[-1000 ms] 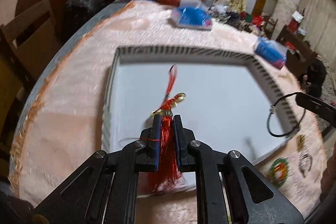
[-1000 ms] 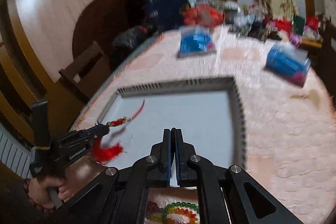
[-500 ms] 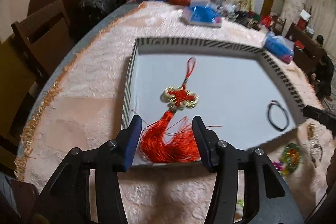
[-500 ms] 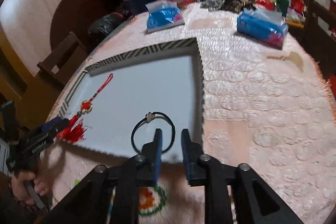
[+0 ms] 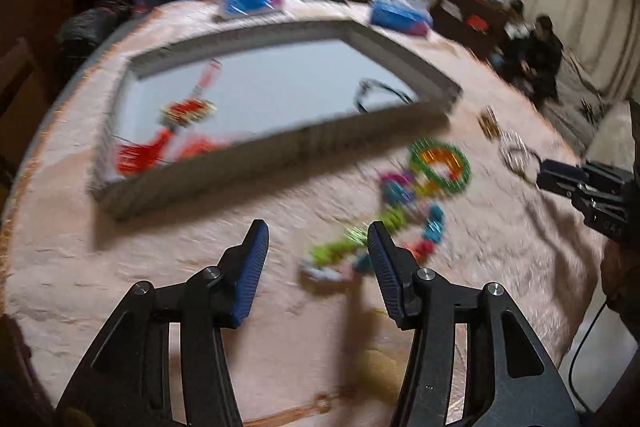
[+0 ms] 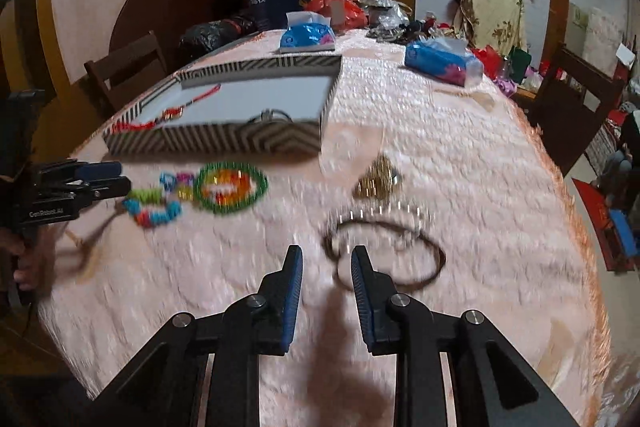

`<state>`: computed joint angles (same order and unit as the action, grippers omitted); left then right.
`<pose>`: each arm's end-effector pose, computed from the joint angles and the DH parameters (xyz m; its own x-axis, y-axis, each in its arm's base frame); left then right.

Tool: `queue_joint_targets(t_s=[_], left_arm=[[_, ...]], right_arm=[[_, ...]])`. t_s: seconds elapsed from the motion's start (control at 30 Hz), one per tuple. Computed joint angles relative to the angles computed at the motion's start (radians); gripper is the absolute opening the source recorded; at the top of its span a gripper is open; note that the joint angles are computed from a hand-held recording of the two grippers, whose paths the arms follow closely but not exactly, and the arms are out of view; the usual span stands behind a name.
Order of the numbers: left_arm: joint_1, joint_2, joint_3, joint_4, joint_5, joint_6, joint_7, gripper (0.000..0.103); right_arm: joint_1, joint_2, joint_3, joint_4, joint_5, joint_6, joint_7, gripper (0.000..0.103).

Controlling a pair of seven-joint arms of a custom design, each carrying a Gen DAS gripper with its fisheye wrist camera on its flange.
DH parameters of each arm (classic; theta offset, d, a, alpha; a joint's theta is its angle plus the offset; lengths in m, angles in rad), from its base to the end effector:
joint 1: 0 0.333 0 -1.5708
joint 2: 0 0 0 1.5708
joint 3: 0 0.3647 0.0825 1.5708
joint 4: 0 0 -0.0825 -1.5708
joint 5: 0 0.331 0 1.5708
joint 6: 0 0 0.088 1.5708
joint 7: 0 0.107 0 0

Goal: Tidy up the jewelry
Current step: 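Grasp the multicolour beaded strand with the left tool while the right tool grasps the black cord with white pendant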

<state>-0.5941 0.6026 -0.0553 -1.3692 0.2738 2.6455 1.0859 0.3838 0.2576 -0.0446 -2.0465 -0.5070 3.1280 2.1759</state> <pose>0.5980 -0.4471 0.5045 -0.3607 -0.9286 0.0868 -0.7390 0.2278 -0.6341 0.5554 0.2433 0.4879 0.2656 -0.9624 -0.0563 -0.6654 -0.1407 -0.7331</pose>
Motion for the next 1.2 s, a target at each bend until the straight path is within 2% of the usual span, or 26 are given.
queue_joint_targets(t_s=[0.03,0.07,0.13,0.17,0.23,0.3,0.33,0.37,0.4,0.43,0.5,0.57,0.67,0.7,0.77,0.83,0.87,0.9,0.93,1.0,1.03,1.17,1.2], left_arm=[[-0.008,0.010,0.005,0.016,0.004,-0.023,-0.004,0.053],[-0.014,0.008,0.015,0.011,0.008,-0.011,-0.028,0.054],[-0.008,0.010,0.006,0.020,-0.002,-0.024,-0.032,0.056],[-0.008,0.014,0.004,0.026,-0.001,-0.026,-0.031,0.057],[-0.012,0.011,-0.001,0.030,0.007,-0.039,-0.016,0.056],[-0.019,0.002,0.002,0.011,0.017,-0.028,-0.021,0.053],[-0.018,-0.004,0.001,-0.005,0.021,-0.011,-0.022,0.035],[-0.001,-0.006,-0.024,-0.017,-0.002,0.014,-0.003,0.017],[-0.005,-0.006,-0.020,-0.023,-0.006,0.028,-0.013,0.017],[-0.021,-0.008,-0.001,-0.031,0.005,0.037,-0.033,0.017],[-0.035,-0.022,0.021,-0.060,0.023,0.068,-0.062,0.017],[-0.046,-0.042,0.046,-0.103,0.042,0.124,-0.106,0.017],[-0.059,-0.062,0.082,-0.152,0.055,0.192,-0.178,0.017],[-0.064,-0.064,0.093,-0.157,0.060,0.198,-0.197,0.017],[-0.087,-0.061,0.124,-0.149,0.085,0.192,-0.239,0.017],[-0.094,-0.061,0.133,-0.149,0.109,0.188,-0.260,0.017],[-0.093,-0.056,0.129,-0.139,0.115,0.178,-0.261,0.017],[-0.083,-0.056,0.116,-0.139,0.114,0.176,-0.255,0.017],[-0.076,-0.054,0.107,-0.137,0.112,0.173,-0.252,0.017],[-0.066,-0.051,0.096,-0.133,0.109,0.172,-0.251,0.017],[-0.060,-0.048,0.087,-0.128,0.103,0.167,-0.244,0.017],[-0.056,-0.048,0.083,-0.130,0.102,0.170,-0.242,0.017],[-0.059,-0.049,0.087,-0.131,0.103,0.169,-0.246,0.017]], right_arm=[[0.012,-0.004,-0.019,-0.018,-0.010,0.014,0.019,0.023],[0.010,-0.007,-0.019,-0.030,-0.005,0.024,0.026,0.023],[-0.028,-0.018,0.017,-0.067,0.033,0.069,0.020,0.023],[-0.025,-0.025,0.010,-0.083,0.042,0.081,0.025,0.023],[-0.007,-0.037,-0.022,-0.111,0.057,0.094,0.050,0.023],[-0.021,-0.041,-0.016,-0.121,0.080,0.080,0.049,0.023],[-0.041,-0.043,-0.005,-0.126,0.062,0.088,0.066,0.023],[-0.083,-0.045,0.041,-0.134,0.115,0.090,0.023,0.024],[-0.130,-0.047,0.092,-0.135,0.142,0.088,-0.001,0.023],[-0.141,-0.048,0.109,-0.135,0.186,0.085,-0.036,0.023],[-0.116,-0.050,0.080,-0.122,0.162,0.068,-0.014,0.023],[-0.155,-0.045,0.130,-0.110,0.193,0.058,-0.053,0.023],[-0.153,-0.025,0.141,-0.073,0.210,0.040,-0.090,0.023],[-0.154,-0.012,0.146,-0.051,0.217,0.030,-0.101,0.023],[-0.108,0.006,0.093,-0.014,0.179,0.014,-0.055,0.023],[-0.134,0.025,0.131,0.011,0.248,-0.003,-0.111,0.024],[-0.126,0.032,0.124,0.024,0.236,-0.022,-0.101,0.024],[-0.104,0.035,0.096,0.037,0.185,-0.044,-0.061,0.027],[-0.106,0.039,0.104,0.043,0.205,-0.056,-0.085,0.033],[-0.159,0.045,0.178,0.052,0.263,-0.083,-0.182,0.047],[-0.153,0.047,0.174,0.060,0.259,-0.096,-0.202,0.052],[-0.081,0.057,0.106,0.097,0.182,-0.161,-0.234,0.056],[-0.098,0.059,0.122,0.098,0.204,-0.158,-0.250,0.056]])
